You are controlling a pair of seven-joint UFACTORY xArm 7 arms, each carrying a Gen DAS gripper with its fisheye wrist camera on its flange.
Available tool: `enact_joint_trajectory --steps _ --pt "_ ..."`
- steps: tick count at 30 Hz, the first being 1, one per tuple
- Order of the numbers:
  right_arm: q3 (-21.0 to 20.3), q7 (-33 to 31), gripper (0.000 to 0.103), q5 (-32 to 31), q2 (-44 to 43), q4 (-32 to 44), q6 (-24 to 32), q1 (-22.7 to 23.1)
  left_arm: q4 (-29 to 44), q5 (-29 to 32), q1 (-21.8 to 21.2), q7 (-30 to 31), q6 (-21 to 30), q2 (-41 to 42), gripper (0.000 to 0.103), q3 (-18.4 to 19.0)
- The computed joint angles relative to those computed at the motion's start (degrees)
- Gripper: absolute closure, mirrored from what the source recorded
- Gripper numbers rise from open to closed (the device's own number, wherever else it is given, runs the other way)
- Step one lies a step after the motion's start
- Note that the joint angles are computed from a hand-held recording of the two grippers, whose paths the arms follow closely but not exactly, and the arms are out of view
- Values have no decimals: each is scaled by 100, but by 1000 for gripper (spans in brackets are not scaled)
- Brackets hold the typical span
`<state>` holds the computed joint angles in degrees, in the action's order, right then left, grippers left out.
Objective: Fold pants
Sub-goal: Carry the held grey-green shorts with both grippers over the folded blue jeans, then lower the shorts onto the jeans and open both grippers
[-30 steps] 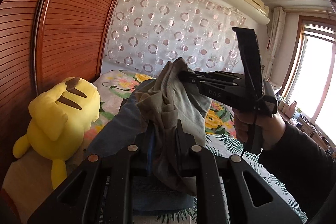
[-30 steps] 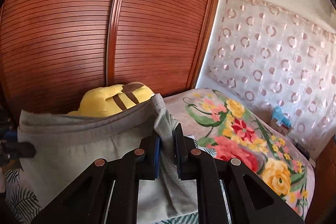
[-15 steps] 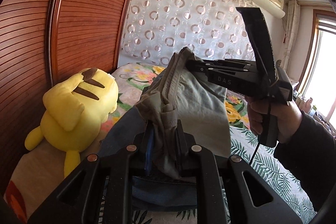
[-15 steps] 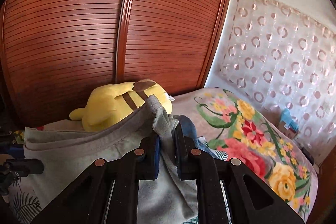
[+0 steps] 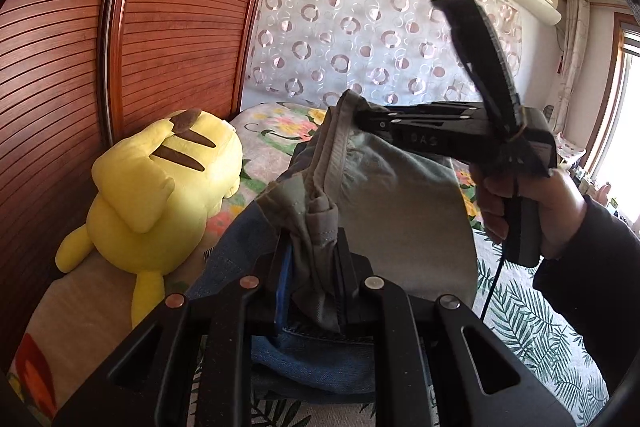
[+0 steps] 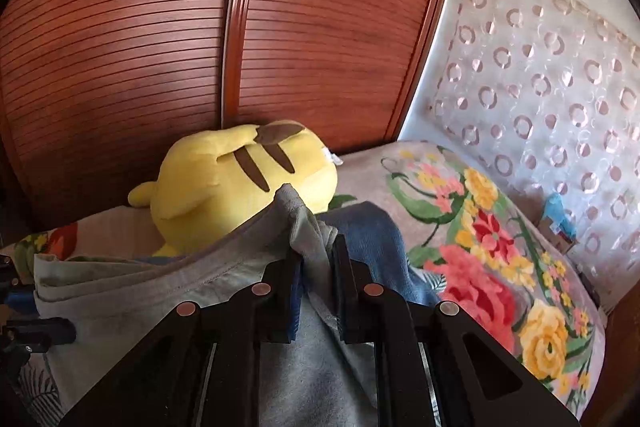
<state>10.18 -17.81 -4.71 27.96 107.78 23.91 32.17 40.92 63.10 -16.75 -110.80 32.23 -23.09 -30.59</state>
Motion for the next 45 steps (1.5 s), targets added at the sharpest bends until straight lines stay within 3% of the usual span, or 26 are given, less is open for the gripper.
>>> enact_joint_trajectory --steps 3,6,8,11,15,23,25,29,32,34,39,43,45 --pt "145 -68 76 261 -152 -150 -99 -193 17 14 -37 5 33 38 85 28" --pt "332 -206 75 670 -438 -494 -257 -477 24 23 -74 -10 65 59 85 55" --pt "664 -748 75 1158 -679 -794 -246 -830 47 44 -84 -41 86 99 84 68" --pt "656 -1075 75 1444 -843 -986 -44 -950 85 46 -128 -49 189 165 83 87" --pt "224 -573 75 1046 -622 -705 95 -669 41 -111 -266 80 298 118 74 178" --pt "110 -58 75 699 -609 -754 -134 -488 -264 -503 -249 299 299 -320 67 140" --pt "189 -97 75 753 -699 -948 -282 -558 -279 -602 -199 332 373 -392 54 51" --pt "330 -164 75 936 -965 -1362 -508 -666 -335 -771 -157 462 418 -538 51 -59" --pt "453 -287 75 1141 -1142 -1651 -605 -746 -372 -945 -137 644 480 -636 42 -123" --pt "535 -386 75 1320 -1246 -1803 -648 -800 -418 -1019 -114 716 490 -723 26 -171" --pt "746 -811 75 1923 -1554 -2229 -671 -921 -542 -1313 -84 1004 393 -916 16 -195" --pt "720 -977 75 2177 -1778 -2500 -672 -885 -556 -1614 -54 1295 579 -1027 16 -312" --pt "714 -1060 70 2349 -1924 -2688 -743 -873 -565 -1713 -40 1365 680 -1104 16 -384"
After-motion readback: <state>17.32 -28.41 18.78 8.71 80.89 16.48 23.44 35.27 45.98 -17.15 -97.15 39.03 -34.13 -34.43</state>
